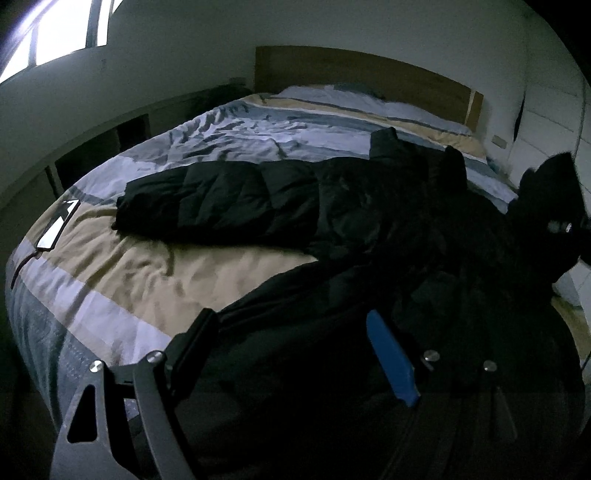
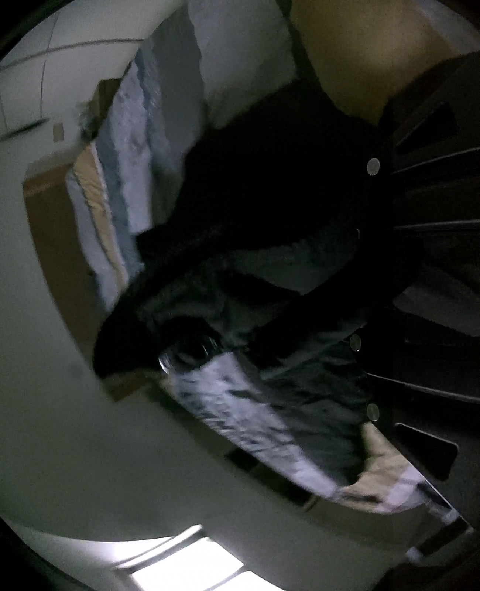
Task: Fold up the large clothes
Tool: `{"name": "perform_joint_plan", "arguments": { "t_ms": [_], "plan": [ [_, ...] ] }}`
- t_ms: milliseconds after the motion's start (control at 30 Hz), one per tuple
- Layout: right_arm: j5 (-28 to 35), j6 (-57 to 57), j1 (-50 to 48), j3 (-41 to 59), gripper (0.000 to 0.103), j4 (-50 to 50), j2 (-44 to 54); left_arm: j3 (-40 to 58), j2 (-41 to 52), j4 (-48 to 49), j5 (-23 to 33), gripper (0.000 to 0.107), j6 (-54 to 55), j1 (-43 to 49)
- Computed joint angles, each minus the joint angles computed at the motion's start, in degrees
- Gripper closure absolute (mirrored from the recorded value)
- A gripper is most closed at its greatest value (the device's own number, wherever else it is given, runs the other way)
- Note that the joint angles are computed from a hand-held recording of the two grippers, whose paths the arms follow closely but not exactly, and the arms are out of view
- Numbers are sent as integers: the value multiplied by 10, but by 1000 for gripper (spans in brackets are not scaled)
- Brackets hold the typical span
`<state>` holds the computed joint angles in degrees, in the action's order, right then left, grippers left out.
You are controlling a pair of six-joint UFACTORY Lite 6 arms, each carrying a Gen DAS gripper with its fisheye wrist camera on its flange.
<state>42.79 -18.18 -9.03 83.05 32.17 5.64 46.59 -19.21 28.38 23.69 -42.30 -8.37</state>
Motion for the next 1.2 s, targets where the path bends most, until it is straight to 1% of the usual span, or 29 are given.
{"name": "perform_joint_plan", "arguments": {
  "t_ms": [100, 200, 300, 367, 400, 467, 500, 533, 633, 733, 767, 867, 933, 1000, 1033, 1200],
  "plan": [
    [-35, 33, 42, -65, 88, -43, -20, -5, -4, -29, -6, 24, 32, 20],
    [-59, 64, 71, -95, 86, -91, -12, -9, -12, -50, -7, 24, 55, 33],
    [-66, 96, 86, -114, 84, -142, -12, -12, -25, -60, -2, 24, 70, 41],
    [-65, 95, 86, -136, 82, -147, -21, -12, -36, -57, 7, 24, 64, 37],
    [-63, 90, 86, -143, 78, -142, -27, -11, -40, -57, 12, 24, 65, 36],
    [-47, 60, 79, -144, 64, -116, -38, -7, -49, -54, 21, 24, 64, 29],
    [-38, 43, 79, -150, 49, -101, -49, -6, -54, -46, 27, 24, 55, 22],
    [-38, 40, 89, -162, 43, -102, -66, -3, -59, -39, 34, 24, 45, 12],
    [-23, 39, 119, -178, 42, -121, -105, 10, -68, -31, 57, 24, 29, -19],
    [2, 3, 127, -198, 42, -83, -147, 35, -63, -3, 100, 24, 0, -71],
    [2, -2, 131, -204, 42, -77, -156, 44, -59, 10, 115, 24, -14, -89],
    [28, -32, 108, -212, 42, -53, -197, 76, -40, 23, 144, 24, -29, -130],
    [50, -66, 60, -206, 42, -34, -215, 111, -12, 30, 162, 24, -39, -160],
    [61, -88, 15, -188, 42, -31, -212, 149, 21, 29, 170, 24, -42, -184],
    [69, -113, -23, -176, 42, -23, -208, 176, 46, 29, 174, 24, -44, -198],
    [76, -180, -156, -101, 42, -8, -137, 329, 189, 44, 185, 24, -59, -265]
  ]
}}
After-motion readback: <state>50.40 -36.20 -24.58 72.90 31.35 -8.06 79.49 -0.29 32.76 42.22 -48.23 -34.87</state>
